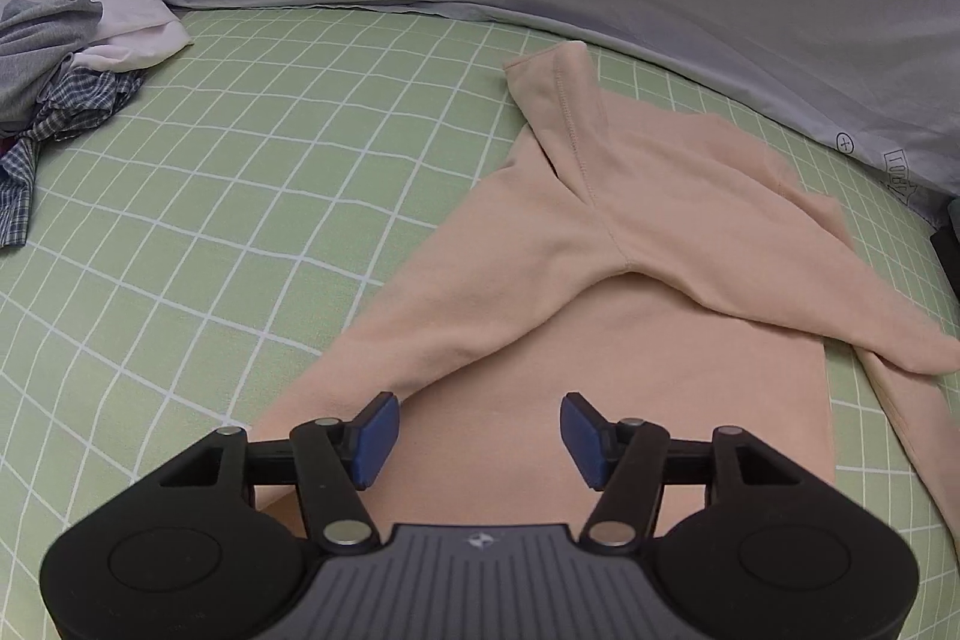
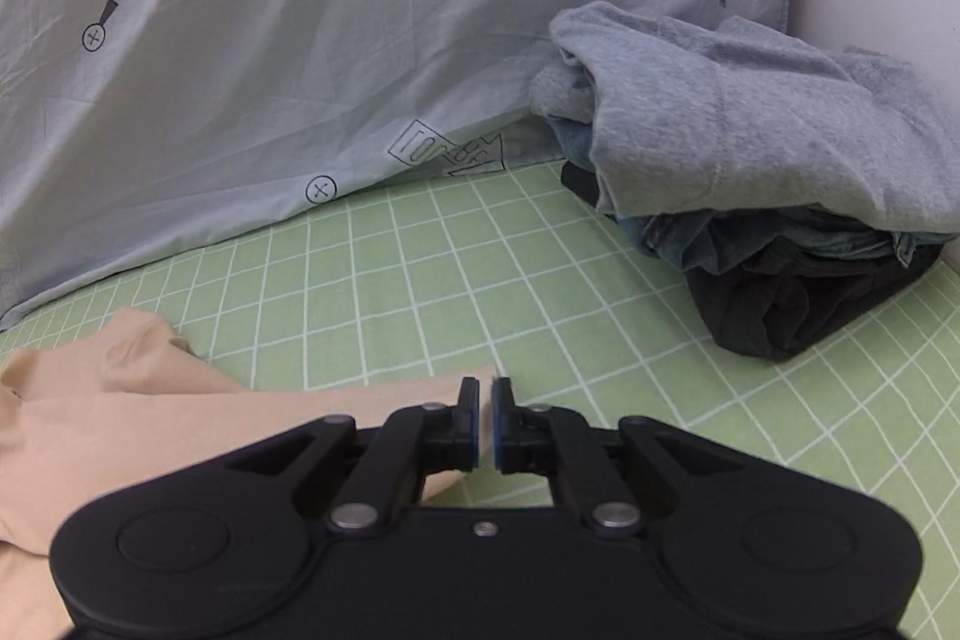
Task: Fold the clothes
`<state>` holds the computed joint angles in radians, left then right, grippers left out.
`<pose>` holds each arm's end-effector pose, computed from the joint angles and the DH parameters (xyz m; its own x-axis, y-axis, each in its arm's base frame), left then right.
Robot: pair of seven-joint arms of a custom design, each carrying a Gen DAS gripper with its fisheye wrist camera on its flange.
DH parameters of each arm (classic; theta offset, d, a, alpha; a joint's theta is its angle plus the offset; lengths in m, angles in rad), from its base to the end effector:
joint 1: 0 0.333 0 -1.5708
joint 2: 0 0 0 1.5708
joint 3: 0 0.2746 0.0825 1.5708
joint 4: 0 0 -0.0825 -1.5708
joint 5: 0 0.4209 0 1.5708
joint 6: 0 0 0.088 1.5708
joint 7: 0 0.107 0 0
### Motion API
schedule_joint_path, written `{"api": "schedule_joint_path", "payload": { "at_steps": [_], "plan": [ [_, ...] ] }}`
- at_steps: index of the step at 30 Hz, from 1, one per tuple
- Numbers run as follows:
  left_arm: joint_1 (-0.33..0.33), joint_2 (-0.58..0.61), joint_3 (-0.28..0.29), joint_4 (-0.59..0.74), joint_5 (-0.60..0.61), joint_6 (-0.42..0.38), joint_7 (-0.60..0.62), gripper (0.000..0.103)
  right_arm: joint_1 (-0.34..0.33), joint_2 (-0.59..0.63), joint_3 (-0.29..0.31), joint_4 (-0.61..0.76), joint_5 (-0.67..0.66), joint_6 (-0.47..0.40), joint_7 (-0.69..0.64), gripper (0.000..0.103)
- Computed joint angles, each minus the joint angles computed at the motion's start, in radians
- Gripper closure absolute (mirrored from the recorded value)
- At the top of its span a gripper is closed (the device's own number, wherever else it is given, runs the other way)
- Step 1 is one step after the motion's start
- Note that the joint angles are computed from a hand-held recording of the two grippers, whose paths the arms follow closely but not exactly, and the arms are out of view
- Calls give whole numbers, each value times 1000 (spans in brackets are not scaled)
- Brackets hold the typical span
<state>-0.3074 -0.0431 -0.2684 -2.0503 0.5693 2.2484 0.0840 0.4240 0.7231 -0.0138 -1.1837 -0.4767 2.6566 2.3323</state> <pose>0.5110 -0.3147 0.4282 0.5385 -0.8365 0.1017 -0.6948 -0.5090 -0.5081 0.7312 0.3357 0.4020 0.0299 -0.9960 -0.0840 -0.6847 0.0409 -0.7277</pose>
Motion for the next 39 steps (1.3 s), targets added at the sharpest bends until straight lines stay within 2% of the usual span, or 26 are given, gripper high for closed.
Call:
{"api": "schedule_joint_path", "payload": {
  "at_steps": [1, 2, 3, 6, 8, 9, 11, 14, 16, 19, 20, 21, 22, 25, 29, 31, 39],
  "plan": [
    [-3, -22, -3, -16, 2, -18, -6, 35, 9, -25, -7, -40, -8, 12, 23, 80],
    [-6, -49, -7, -39, 5, -31, -18, 30, 23, -52, -20, -85, -25, 31, 62, 62],
    [-7, -80, -9, -69, 5, -36, -34, 28, 38, -77, -32, -124, -46, 51, 105, 53],
    [-7, -177, -13, -161, -2, -37, -75, 26, 41, -154, 2, -247, -51, 124, 171, 50],
    [-6, -250, -11, -233, -15, -30, -94, 23, 50, -191, 24, -316, -50, 183, 220, 42],
    [-6, -288, -10, -268, -21, -25, -97, 22, 60, -212, 29, -352, -56, 213, 248, 32],
    [-9, -366, 3, -342, -38, 0, -67, 20, 71, -244, 62, -404, -42, 239, 281, 25],
    [-17, -489, 24, -452, -71, 44, -18, 20, 56, -277, 158, -454, 53, 227, 267, 26],
    [-23, -564, 41, -519, -91, 74, 24, 19, 45, -289, 237, -478, 134, 219, 212, 33],
    [-34, -636, 70, -585, -126, 76, 127, 19, 93, -276, 265, -459, 164, 199, 180, 61],
    [-38, -658, 79, -606, -136, 71, 167, 19, 112, -262, 272, -442, 173, 192, 175, 66],
    [-43, -680, 90, -629, -149, 73, 205, 19, 131, -246, 280, -422, 182, 185, 171, 74],
    [-51, -707, 108, -658, -166, 81, 251, 19, 151, -229, 284, -400, 190, 177, 172, 77],
    [-68, -762, 146, -718, -211, 102, 386, 19, 205, -180, 290, -338, 214, 180, 189, 77],
    [-81, -813, 168, -770, -242, 130, 557, 19, 276, -108, 286, -230, 216, 170, 212, 75],
    [-81, -824, 175, -787, -264, 146, 608, 19, 311, -81, 271, -181, 209, 140, 228, 58],
    [-89, -832, 186, -825, -333, 181, 756, 19, 367, -62, 238, -140, 188, 107, 278, 59]
  ]
}}
